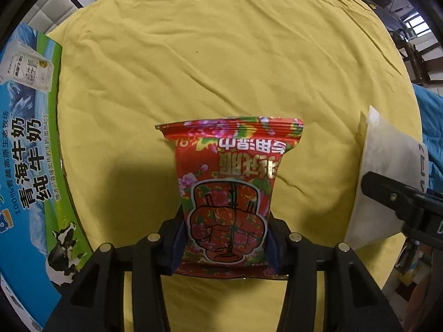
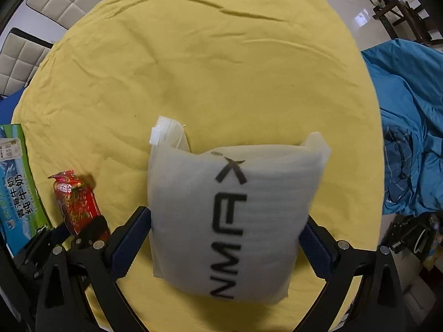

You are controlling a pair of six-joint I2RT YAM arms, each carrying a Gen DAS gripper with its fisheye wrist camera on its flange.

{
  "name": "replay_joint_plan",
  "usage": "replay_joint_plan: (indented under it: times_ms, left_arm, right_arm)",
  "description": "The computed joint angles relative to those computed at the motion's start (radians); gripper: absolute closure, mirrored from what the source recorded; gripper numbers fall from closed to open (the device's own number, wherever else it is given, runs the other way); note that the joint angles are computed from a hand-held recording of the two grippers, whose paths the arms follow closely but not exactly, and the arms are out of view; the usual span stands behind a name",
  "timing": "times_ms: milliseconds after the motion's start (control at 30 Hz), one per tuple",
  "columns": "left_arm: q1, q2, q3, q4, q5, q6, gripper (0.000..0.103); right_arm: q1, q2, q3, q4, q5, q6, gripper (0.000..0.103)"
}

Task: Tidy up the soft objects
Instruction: 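Carry both bags into the box with both tools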

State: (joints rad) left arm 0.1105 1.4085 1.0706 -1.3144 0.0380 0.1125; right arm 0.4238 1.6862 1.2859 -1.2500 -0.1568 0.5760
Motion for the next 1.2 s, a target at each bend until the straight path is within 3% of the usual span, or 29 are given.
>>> replay_joint_plan:
  times_ms: [300,700,1200]
  left_arm:
    - [-0.083,-0.021,-0.024,0.02,-0.028,-0.067,0.058]
    - [0.009,-0.076,-0.048,0.025,-0.025,0.026,0.061]
    - [0.115,-0.195,0.162,-0.14,0.05,0.112,0.061]
  right_arm:
    - [0.048,0.019,-0.003,0.022,0.033,0.014,0.004]
    - [0.088,-0.055,0.007,-0.007,0.048,0.046,0.022]
    - [0.095,-0.207,0.139,-0.171,0.039,0.048,0.028]
